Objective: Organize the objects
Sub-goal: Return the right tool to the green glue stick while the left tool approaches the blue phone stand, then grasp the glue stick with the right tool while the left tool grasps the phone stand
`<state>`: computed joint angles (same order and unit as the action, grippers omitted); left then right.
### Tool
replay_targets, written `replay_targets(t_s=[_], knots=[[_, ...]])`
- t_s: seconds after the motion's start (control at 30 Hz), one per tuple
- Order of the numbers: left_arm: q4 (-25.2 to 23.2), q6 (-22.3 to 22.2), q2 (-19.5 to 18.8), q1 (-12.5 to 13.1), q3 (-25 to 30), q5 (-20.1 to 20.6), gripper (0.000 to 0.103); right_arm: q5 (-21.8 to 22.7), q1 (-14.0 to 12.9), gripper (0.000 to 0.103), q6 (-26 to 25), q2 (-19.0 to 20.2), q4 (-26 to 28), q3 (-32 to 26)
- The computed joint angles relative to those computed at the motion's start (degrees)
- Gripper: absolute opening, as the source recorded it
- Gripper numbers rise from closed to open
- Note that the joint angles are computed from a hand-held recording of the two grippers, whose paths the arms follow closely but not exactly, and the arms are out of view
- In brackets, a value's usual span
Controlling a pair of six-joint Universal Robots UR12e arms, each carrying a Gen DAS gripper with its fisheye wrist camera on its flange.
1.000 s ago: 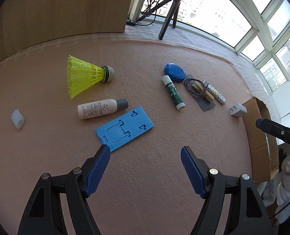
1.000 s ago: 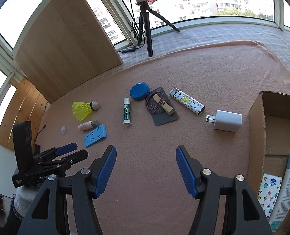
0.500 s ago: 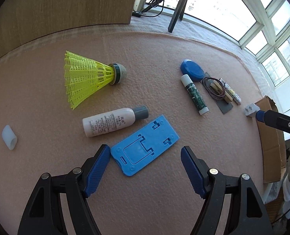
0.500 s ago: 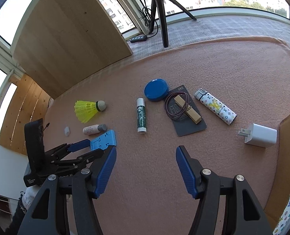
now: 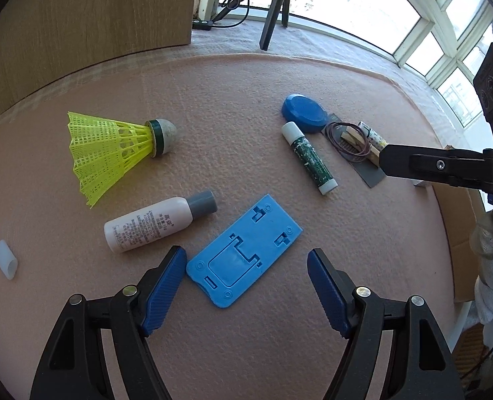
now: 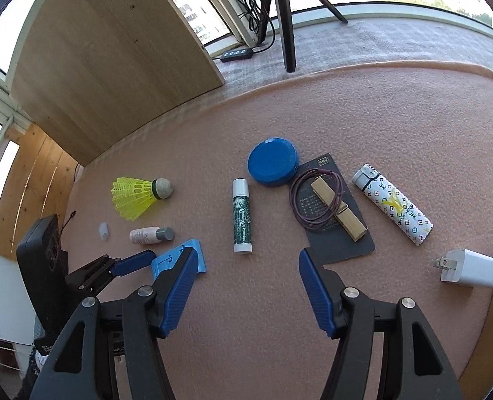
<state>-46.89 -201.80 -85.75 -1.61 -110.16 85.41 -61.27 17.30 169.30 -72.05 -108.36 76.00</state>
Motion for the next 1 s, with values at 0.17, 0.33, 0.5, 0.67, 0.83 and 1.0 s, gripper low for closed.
replay_targets(t_s=[0.17,0.33,0.5,0.67,0.83,1.0], knots=[[-3.23,2.78,-1.8,-2.23,2.48,5.16,0.068,-0.56,1.26,0.059,-0.81,2.39,1.52,-2.58],[-4.28,3.6,-2.55,-2.56,3.64,5.53,0.057,-2.73,2.67,0.048,-1.39,4.58,2.79,-4.7],[-4.84,3.96,-2.88,-3.17,4.19,6.35,0.053,-4.43,3.52,0.044,-1.41,5.78,3.08,-5.58],[-4.38,2.16,-2.74,-3.01,4.0,5.69,0.05,-5.95,4.12,0.037,-2.21,6.06,2.14,-5.87],[-2.97,-0.93,-2.03,-2.71,2.92,4.62,0.045,-7.78,4.44,0.019,-3.02,5.75,1.05,-5.32],[-2.09,-3.43,-1.28,-2.61,2.03,3.83,0.037,-7.0,3.88,0.014,-3.4,4.87,1.3,-4.15]])
